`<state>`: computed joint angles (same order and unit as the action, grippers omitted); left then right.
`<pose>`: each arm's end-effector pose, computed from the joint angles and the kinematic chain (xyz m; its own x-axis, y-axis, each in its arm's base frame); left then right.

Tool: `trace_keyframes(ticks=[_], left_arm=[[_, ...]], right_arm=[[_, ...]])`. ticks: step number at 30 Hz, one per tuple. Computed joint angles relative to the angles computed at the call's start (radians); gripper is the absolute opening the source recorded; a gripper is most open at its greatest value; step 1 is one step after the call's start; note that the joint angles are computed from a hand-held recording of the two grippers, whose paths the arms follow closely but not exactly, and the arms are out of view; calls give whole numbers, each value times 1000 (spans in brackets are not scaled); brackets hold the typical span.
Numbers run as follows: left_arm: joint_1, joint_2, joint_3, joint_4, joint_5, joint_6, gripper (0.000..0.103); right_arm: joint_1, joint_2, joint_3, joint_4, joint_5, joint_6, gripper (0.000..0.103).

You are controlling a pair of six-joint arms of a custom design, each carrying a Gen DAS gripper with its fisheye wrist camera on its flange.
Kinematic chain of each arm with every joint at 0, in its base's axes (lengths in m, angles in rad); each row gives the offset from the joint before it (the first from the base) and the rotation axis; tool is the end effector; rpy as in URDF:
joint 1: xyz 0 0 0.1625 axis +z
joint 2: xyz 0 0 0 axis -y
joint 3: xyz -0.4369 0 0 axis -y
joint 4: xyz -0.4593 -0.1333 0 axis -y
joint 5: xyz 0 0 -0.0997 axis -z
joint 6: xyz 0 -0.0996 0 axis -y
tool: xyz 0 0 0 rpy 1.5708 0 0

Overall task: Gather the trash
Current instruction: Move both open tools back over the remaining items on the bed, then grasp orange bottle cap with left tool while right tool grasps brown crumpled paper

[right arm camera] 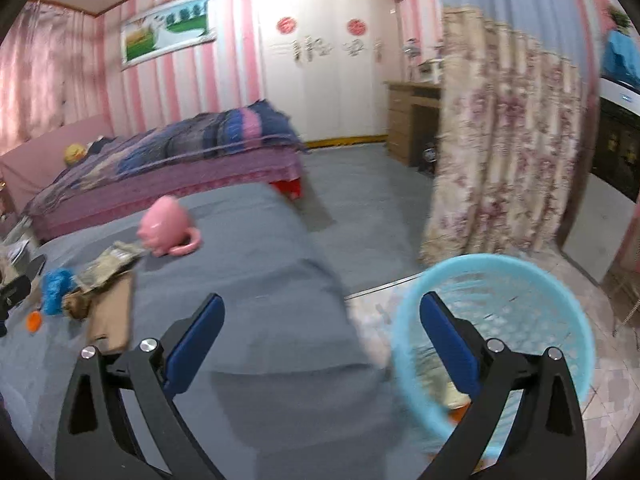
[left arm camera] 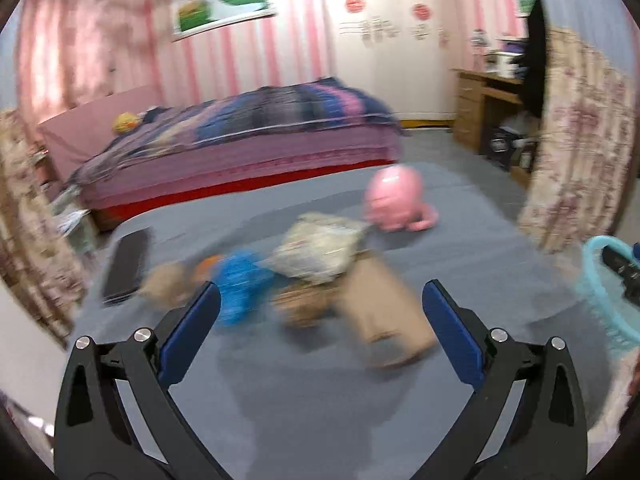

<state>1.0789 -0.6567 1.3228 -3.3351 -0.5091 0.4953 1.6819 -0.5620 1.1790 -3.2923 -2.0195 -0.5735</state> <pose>-0.1817 -0.8054 0.2121 -0.5989 -0.2097 -0.7729 0.5679 0.5693 -0.5945 0.1859 -0.8539 0.1783 -0.7612 -0.0029 0.6485 -0.5510 0.5301 -0.6445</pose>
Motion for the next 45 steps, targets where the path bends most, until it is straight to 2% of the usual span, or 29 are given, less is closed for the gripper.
trace_keyframes(ticks=[3, 6, 9, 12, 15, 20, 26, 28, 29, 30, 34, 37, 39, 41, 43, 45], left_arm=[[35, -36, 34, -17, 42, 18, 98], [77, -78, 64, 2, 55, -18, 98], [120, -123, 106, 43, 58, -99, 98], [149, -153, 123, 93, 39, -171, 97], [170, -177, 120, 216, 3, -274, 97], [195, -149, 58, 222, -21, -244, 96], [227, -139, -3, 400, -83, -362, 76], [231, -142, -2, 433, -96, -379, 58], [229, -144, 4, 414, -101, -361, 53], [228, -148, 12, 406, -112, -351, 39], [219, -169, 53, 369, -104, -329, 39], [210, -191, 101, 272, -76, -292, 39], [202, -196, 127, 178, -30, -239, 39], [198, -197, 135, 117, 2, -199, 39], [195, -207, 153, 79, 19, -190, 39], [193, -208, 153, 65, 37, -188, 39]], right_arm=[[32, 57, -47, 35, 1, -10, 96], [63, 121, -108, 58, -19, -47, 96], [92, 188, -181, 119, -16, -38, 96], [105, 239, -248, 182, 16, -11, 96], [113, 286, -303, 221, 33, -8, 96], [119, 346, -359, 248, 33, -95, 96], [123, 356, -380, 323, 82, -141, 96], [126, 360, -380, 325, 86, -161, 96], [127, 365, -383, 331, 86, -167, 96], [129, 370, -389, 338, 85, -168, 96], [136, 382, -395, 353, 77, -173, 96], [143, 404, -423, 360, 78, -168, 95], [148, 425, -457, 383, 85, -159, 94], [154, 452, -497, 413, 75, -159, 80], [158, 479, -542, 465, 67, -150, 73], [160, 503, -582, 512, 48, -149, 59]])
